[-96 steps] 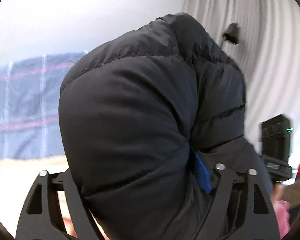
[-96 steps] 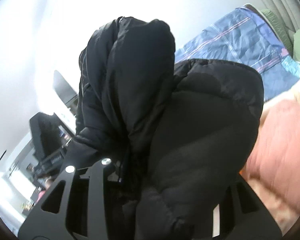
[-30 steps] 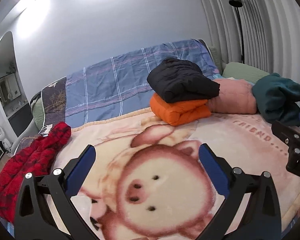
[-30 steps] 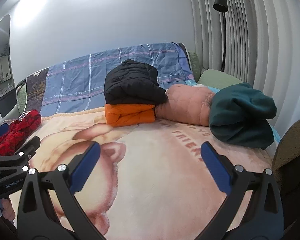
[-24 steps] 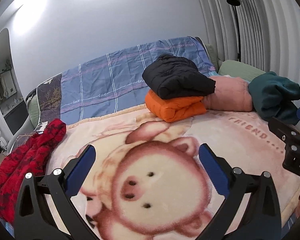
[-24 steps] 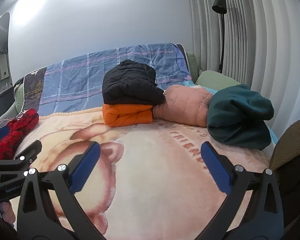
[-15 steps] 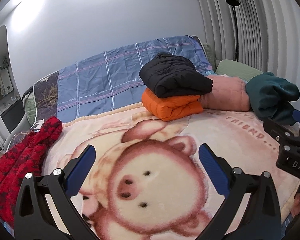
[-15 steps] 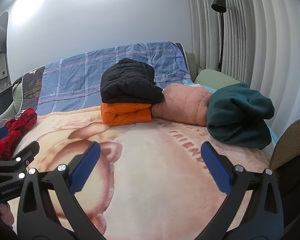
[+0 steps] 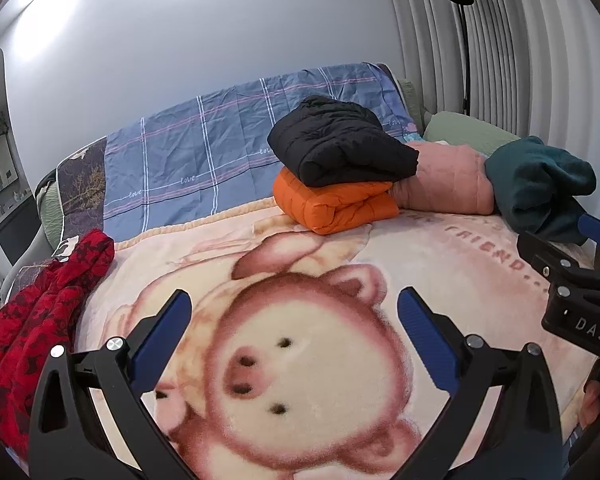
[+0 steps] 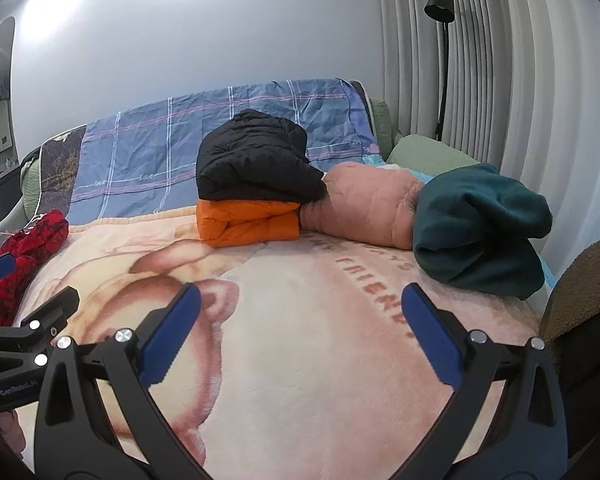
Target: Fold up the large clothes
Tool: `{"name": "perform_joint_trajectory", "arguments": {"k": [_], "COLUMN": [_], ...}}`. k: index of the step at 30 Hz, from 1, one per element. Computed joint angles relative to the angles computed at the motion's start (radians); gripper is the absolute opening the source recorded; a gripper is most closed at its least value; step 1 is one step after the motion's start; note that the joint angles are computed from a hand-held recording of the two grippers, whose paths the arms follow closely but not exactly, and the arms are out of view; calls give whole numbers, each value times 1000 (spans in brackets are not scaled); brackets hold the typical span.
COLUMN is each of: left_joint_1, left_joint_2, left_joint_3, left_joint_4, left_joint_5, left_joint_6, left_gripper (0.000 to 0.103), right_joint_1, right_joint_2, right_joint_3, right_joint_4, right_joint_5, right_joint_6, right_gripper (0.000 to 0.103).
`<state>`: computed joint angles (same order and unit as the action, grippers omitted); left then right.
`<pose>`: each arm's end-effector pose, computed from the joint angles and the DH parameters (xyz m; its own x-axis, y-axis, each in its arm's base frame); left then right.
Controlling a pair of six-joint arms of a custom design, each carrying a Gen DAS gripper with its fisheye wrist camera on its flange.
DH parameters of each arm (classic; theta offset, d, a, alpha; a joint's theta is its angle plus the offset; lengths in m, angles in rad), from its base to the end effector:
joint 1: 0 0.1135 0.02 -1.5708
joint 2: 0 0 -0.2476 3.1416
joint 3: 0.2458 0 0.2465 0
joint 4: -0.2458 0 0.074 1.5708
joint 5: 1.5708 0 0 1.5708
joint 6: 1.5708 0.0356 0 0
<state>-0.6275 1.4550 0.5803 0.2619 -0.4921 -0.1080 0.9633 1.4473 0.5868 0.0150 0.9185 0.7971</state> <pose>0.2341 -0.1490 0.1538 -0.4849 0.2344 -0.8426 0.1532 0.9713 0.1820 0.1684 0.1927 0.1455 -0.4397 0.1281 -0.8889 0.1676 0.9841 0.0590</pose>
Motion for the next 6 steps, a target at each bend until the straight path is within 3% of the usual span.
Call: {"name": "perform_joint_trajectory", "arguments": {"k": [6], "left_joint_1": [-6], "left_joint_2": [20], "left_joint_3": [7], "left_joint_4": [8], "left_joint_5": [3], "left_joint_6": [9], "left_gripper": [102], "right_joint_1": [-9], "right_joint_2": [10], "right_joint_3": [-1], "right_joint_4": [3], "right_joint_5": [-6], "right_joint_6": [9], "right_gripper": [101]}}
